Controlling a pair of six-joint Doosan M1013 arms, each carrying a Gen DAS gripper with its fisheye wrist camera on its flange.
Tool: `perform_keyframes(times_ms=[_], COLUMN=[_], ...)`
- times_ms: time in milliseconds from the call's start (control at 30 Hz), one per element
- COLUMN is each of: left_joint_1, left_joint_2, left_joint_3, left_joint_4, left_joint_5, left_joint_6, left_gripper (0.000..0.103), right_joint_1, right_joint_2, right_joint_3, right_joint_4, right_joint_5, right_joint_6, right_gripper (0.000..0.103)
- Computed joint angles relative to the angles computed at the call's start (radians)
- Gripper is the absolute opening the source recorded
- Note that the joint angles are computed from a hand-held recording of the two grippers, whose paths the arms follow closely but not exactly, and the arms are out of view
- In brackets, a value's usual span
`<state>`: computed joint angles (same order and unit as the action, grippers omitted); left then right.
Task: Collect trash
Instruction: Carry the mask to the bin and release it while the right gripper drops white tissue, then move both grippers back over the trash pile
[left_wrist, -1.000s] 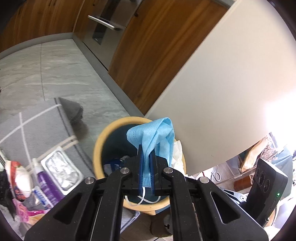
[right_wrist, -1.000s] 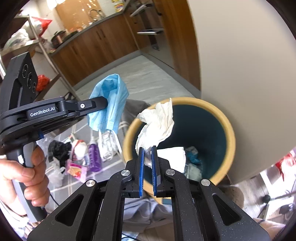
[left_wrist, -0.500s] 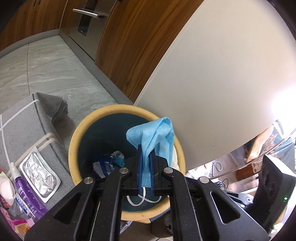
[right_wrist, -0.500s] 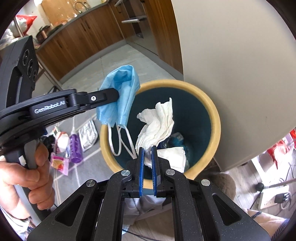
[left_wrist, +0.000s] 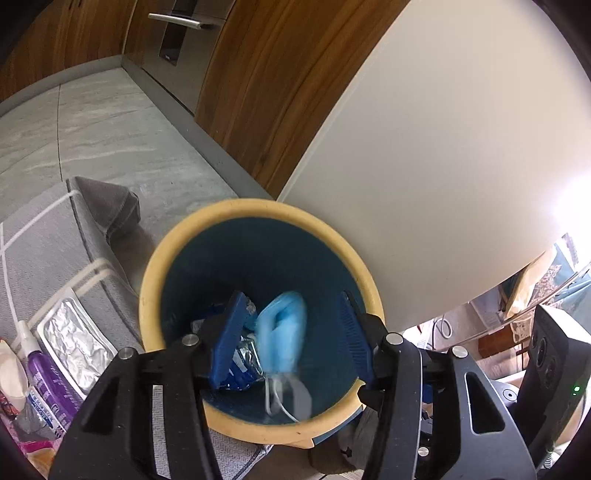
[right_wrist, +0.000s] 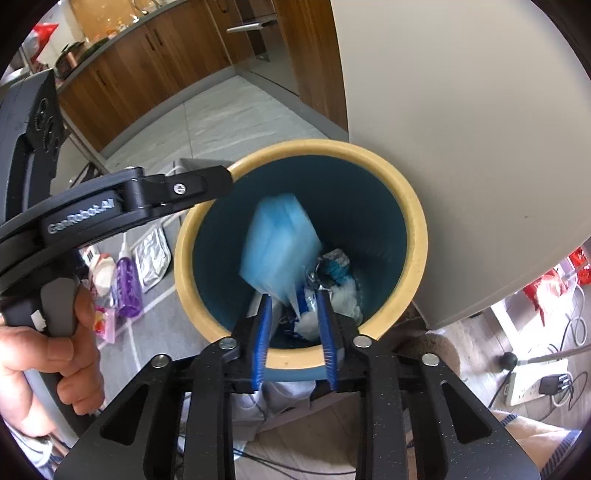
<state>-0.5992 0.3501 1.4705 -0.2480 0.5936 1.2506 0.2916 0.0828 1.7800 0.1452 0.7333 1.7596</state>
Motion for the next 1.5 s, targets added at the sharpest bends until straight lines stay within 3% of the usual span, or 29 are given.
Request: perform_keyframes(times_ms=[167, 300, 467, 733, 1167, 1500], left_joint_1=[0.004, 0.009, 0.014, 0.033, 0.063, 0.1], left_joint_2=[-0.026, -0.053, -0.101, -0.191, -0.331, -0.421], left_joint_3=[0.018, 0.035, 0.068, 0.141, 0.261, 0.343], left_joint_4=[0.026, 0.074, 0.198, 0.427, 0.669, 0.755], left_joint_5=[-0.028, -0.042, -0.041, 0.001, 0.092, 0.193], left_joint_6=[-0.036, -0.083, -0.182, -0.386, -0.682, -0.828], left_gripper=[0.06, 0.068, 0.078, 0.085, 0.087, 0.087], right_joint_1=[0.004, 0.009, 0.026, 0.06, 0.119, 0.15], right_joint_2=[-0.011, -0.016, -0.02, -0.02, -0.005, 0.004], right_joint_3=[0.005, 0.004, -0.001, -0.016, -0.041, -0.044], right_joint_4=[-0.046, -0.056, -0.044, 0.013, 0.074, 0.117], right_joint_5=[-0.031, -0.057, -0.091, -0.126, -0.121, -0.106], right_joint_6=[0.057, 0.084, 0.071, -0.012, -0.129, -0.204], right_gripper=[0.048, 0.054, 0.067, 0.077, 0.082, 0.082])
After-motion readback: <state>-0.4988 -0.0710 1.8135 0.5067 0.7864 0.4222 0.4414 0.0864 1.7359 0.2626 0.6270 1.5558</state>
